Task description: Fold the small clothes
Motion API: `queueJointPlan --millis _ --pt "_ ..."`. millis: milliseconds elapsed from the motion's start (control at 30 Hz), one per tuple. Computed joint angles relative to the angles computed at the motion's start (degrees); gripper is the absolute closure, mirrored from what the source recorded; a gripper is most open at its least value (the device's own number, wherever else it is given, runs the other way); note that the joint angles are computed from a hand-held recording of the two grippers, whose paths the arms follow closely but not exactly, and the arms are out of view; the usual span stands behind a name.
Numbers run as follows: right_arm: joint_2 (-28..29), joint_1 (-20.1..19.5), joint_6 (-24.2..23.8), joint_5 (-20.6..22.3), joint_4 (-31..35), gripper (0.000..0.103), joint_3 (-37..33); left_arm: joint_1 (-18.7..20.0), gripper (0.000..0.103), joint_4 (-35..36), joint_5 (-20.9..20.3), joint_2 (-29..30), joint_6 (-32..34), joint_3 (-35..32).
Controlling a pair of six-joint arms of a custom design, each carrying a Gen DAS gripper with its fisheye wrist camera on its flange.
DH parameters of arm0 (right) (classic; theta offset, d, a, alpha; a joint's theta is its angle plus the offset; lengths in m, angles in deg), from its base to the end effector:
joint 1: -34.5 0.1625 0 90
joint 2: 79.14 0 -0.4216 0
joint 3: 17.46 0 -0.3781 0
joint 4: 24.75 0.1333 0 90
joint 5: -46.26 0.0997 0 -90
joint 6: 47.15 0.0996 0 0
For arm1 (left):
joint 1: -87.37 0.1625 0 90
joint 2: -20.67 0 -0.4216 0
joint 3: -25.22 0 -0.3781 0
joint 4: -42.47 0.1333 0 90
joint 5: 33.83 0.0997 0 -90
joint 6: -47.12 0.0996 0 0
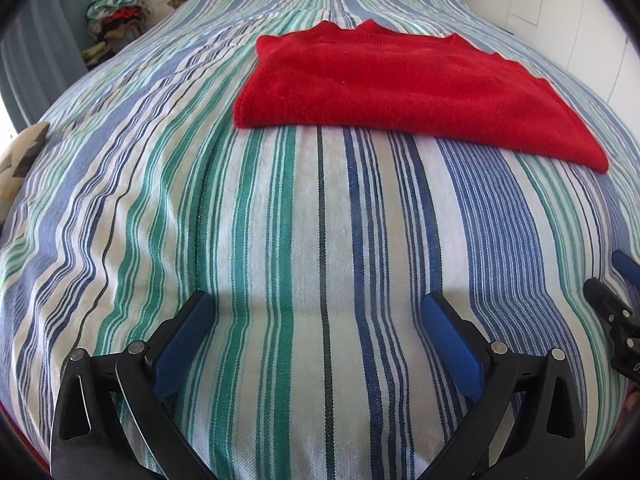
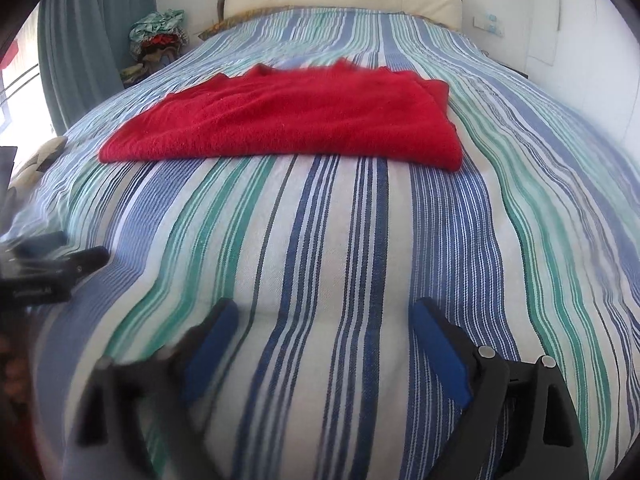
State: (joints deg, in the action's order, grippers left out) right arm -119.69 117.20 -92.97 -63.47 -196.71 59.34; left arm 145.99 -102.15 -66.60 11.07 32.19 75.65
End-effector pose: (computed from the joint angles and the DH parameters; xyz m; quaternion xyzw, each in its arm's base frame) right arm 0.0020 -0.7685 0.2189 0.2366 -0.8790 0.2717 0.3123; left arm -0.2372 -0.8058 -0.0430 0.0678 0.8708 -0.2839 0.3957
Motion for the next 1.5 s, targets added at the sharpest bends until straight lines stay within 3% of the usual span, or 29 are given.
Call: queueJointPlan --millis 400,1500 --pt "0.5 0.8 0.3 -3.0 2.0 0.013 -1.2 0.1 0.001 2.6 0.2 0.3 -0.7 -1.2" --pt "0.7 0.4 0.2 -1.6 0.4 0.008 -0.7 -0.2 0.001 2.9 1.0 0.6 -1.1 -1.4"
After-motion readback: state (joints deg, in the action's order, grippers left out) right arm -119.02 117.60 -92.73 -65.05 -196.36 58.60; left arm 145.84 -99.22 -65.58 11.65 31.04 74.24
